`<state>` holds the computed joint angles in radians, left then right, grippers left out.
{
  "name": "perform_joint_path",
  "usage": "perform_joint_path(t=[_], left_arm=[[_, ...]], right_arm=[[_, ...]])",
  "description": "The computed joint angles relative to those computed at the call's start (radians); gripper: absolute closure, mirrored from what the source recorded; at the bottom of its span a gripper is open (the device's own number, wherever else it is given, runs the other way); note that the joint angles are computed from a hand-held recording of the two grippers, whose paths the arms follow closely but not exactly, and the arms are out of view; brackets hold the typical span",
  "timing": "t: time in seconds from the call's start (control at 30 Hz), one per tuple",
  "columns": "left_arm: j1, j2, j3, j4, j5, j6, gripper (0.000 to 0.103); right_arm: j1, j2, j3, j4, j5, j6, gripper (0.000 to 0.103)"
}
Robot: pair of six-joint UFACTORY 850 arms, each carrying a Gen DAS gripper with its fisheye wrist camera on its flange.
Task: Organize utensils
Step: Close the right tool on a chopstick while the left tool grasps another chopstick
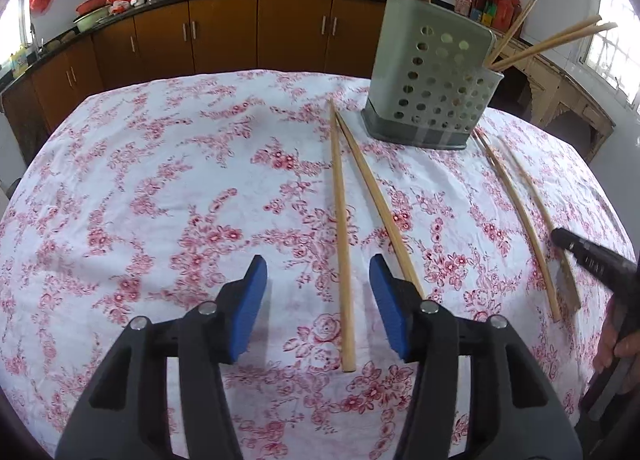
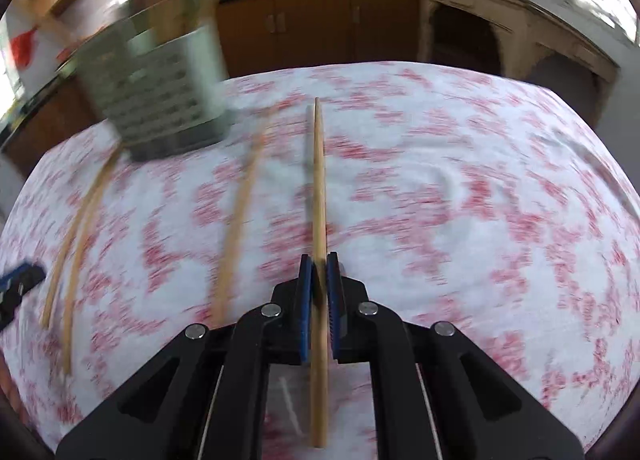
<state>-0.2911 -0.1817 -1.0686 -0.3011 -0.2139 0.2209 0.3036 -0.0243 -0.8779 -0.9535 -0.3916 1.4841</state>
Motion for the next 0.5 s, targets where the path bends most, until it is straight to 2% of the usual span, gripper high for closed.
perform_joint_path(t=[0.13, 0.23, 0.3, 0.33, 0.4, 0.5], left_arm=[[-0.012, -0.024, -0.024, 0.079, -0.018, -0.064, 0.055], [-0.022, -0.047, -0.045, 0.157, -0.028, -0.14, 0.063], [-0.032, -0.06, -0.054, 0.29, -0.022, -0.27, 0.075], [-0.035, -0.062, -0.056, 0.341, -0.02, -0.32, 0.077], [-0.026, -0.072, -0.069, 0.362, -0.028, -0.352, 0.093], [0.004, -0.087, -0.088, 0.371, -0.039, -0.387, 0.093]], right_arm=[[-0.042, 0.015, 0.015, 0.024, 0.012, -0.007, 0.095], [-0.041, 0.017, 0.02, 0.004, 0.009, -0.002, 0.095], [-0.036, 0.015, 0.021, -0.017, 0.002, 0.007, 0.095], [-0.038, 0.012, 0.017, -0.018, 0.002, 0.002, 0.095], [-0.045, 0.011, 0.017, -0.021, 0.007, 0.004, 0.095], [-0.057, 0.015, 0.022, -0.024, 0.016, 0.022, 0.095]])
